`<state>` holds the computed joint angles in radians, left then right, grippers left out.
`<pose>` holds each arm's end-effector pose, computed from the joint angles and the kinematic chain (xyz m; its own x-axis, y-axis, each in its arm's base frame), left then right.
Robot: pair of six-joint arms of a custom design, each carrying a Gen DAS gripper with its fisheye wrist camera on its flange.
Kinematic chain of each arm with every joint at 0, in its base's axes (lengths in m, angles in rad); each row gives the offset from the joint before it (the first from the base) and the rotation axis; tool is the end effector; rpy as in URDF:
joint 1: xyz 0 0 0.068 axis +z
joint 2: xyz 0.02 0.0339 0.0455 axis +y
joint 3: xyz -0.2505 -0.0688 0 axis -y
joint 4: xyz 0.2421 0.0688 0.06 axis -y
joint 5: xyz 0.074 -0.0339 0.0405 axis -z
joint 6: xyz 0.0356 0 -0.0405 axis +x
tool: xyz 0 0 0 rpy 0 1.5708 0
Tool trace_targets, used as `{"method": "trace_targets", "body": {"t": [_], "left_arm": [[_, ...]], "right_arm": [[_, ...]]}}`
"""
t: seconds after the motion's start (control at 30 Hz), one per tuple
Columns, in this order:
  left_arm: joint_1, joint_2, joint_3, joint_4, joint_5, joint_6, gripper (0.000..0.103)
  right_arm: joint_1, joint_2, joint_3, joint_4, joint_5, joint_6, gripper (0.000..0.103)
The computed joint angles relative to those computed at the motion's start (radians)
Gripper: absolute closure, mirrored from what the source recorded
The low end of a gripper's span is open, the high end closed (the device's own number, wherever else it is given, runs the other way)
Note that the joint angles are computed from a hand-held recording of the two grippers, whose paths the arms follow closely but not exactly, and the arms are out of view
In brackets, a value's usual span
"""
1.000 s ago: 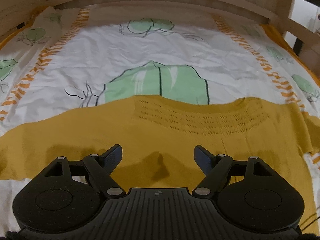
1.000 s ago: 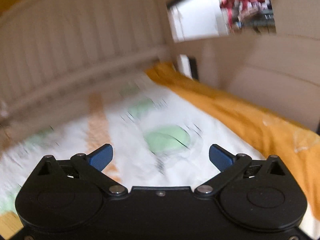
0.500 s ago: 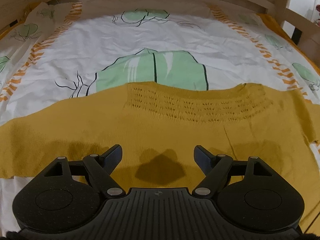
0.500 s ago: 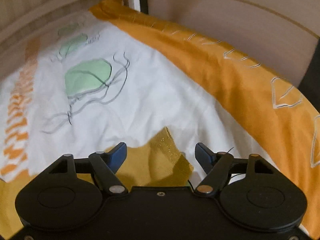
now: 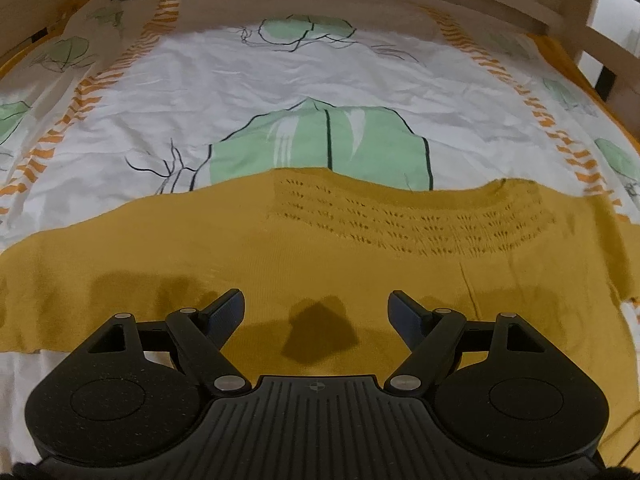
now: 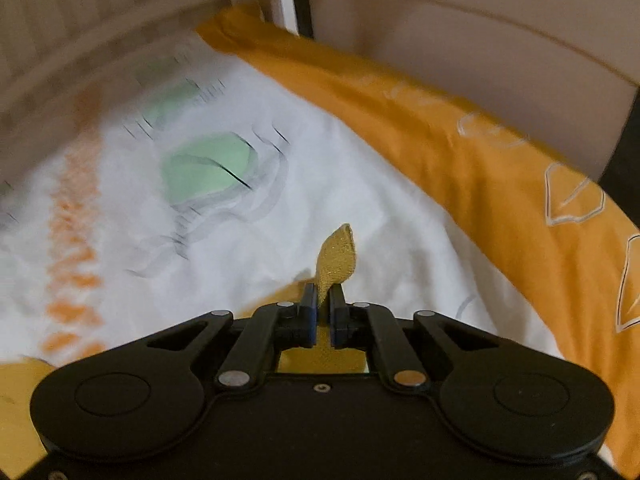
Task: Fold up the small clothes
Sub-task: 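Lift the sleeve with the right gripper and carry it across the body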
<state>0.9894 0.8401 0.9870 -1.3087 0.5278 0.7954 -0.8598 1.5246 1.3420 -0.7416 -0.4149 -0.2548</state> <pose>0.0837 0.0948 0.2987 -0.7898 -0.0784 -0.6084 -0.0685 0.9969 -0.0395 0.2208 -0.2343 0.2937 -0.6389 0.3883 -0.6641 0.3864 0.9084 0.1595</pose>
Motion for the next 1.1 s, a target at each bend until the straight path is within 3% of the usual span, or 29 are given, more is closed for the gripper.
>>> {"method": "trace_targets", "body": {"t": [0.27,0.47,0.67,0.87,1.1], "left_arm": [[0.087,0.074,0.110,-0.056,0.056,0.042,0.025],[0.202,0.171,0.227,-0.138,0.117,0.127,0.025],[0.320,0.286,0.348,-0.216,0.172,0.211,0.025],[0.377,0.383,0.433,-0.234,0.186,0.210,0.025],[0.403,0.457,0.487,-0.220,0.172,0.179,0.025]], "right_arm": [[0.070,-0.162,0.160,-0.278,-0.203,0.055,0.092],[0.301,-0.297,0.235,-0.397,-0.251,0.196,0.092],[0.725,-0.390,0.213,-0.325,-0.122,0.460,0.092],[1.138,-0.411,0.105,-0.149,0.051,0.695,0.092],[1.436,-0.343,-0.070,0.096,0.175,0.867,0.092]]}}
